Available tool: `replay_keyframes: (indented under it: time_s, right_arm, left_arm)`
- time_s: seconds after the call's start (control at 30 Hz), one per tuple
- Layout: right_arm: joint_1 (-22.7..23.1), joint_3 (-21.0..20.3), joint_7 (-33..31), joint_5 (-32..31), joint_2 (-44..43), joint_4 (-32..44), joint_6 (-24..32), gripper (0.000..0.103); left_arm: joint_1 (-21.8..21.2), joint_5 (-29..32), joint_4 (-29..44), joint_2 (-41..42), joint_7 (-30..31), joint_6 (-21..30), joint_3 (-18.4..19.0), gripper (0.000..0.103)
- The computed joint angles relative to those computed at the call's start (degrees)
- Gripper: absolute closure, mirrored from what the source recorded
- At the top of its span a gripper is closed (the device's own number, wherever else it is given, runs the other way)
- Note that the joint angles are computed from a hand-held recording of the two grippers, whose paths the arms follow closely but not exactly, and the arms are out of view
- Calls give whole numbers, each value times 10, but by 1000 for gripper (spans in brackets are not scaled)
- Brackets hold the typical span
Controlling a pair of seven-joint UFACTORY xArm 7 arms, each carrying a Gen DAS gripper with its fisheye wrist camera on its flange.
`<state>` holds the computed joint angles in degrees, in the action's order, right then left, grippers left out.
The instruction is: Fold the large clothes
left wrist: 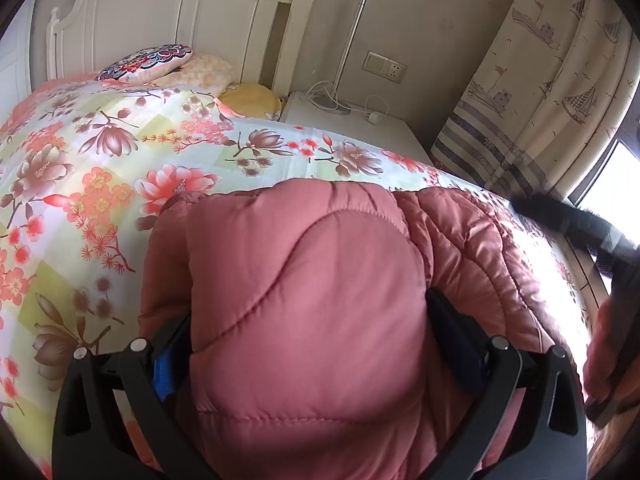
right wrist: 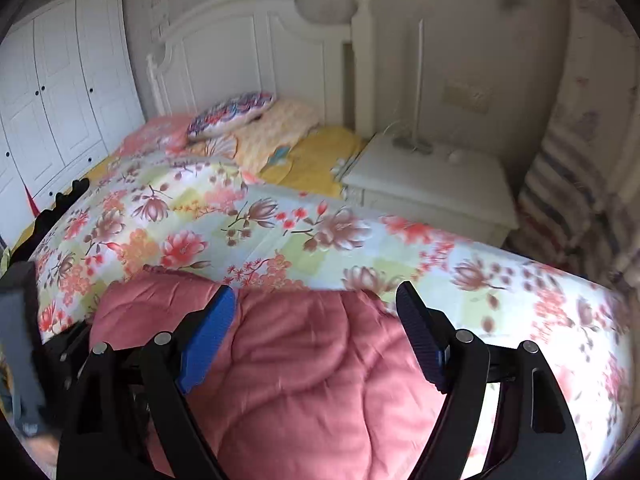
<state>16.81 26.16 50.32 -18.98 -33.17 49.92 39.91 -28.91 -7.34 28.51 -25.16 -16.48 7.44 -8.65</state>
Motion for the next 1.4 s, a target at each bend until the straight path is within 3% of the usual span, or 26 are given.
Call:
replay_keyframes:
  time_s: [0.07,0.13,0.23,0.33,0.47,0.57,0.63,0.67,0.73,0.87,0.93,1.0,1.07,1.2,1.3,1.4]
  right_arm:
    - [3,11,12,-1,-21,-18,16,27]
    - [1,29,-5,8,14,-14,77,26]
    - [42,-12,19,24,15,-52,46,26]
    - [28,21,34,-1,-23,-28,114,26]
    - [69,35,29,12,-109,-46,105,19]
    - [94,65,9,43,-82,-49,126,16]
    - [90,88,41,34,-89,-72,111,14]
    - [97,80,50,44,-97,-77,108,14]
    - [95,83,62,47,-110,-60,139,15]
    - [95,124,39,7,-121,-32,149,15]
    - [110,129,32,31,-93,-41,148,11]
    - [105,151,58,14,-101,-63,140,10]
    - [112,146,70,17,-105,-66,141,10]
    - [99,166,82,6,-86,-11,195,13]
    - [108,181,88,-8,-110,-4,185,13]
    - [116,184,79,13,-83,-24,199,4]
  left_arm:
    - [3,3,1,0,-2,3,-3,2]
    - [14,12,3,1,-8,7,-14,2]
    - [21,21,1,-2,-16,6,-21,2]
    - [17,20,3,0,-16,7,-15,2]
    - [32,36,6,1,-30,11,-31,2]
    - [39,46,6,-2,-38,13,-40,2]
    - [51,59,7,-5,-50,16,-52,2]
    - [48,59,7,-4,-51,16,-49,2]
    - [39,56,7,-2,-48,15,-39,2]
    - [30,54,6,-2,-43,10,-31,2]
    - [46,66,6,-3,-54,12,-48,2]
    - [61,80,8,-5,-66,15,-63,2]
    - [55,79,9,-4,-66,16,-55,2]
    - [48,77,8,-4,-66,17,-47,2]
    - [35,70,4,-4,-58,10,-36,2]
    - [51,81,8,-3,-66,13,-52,2]
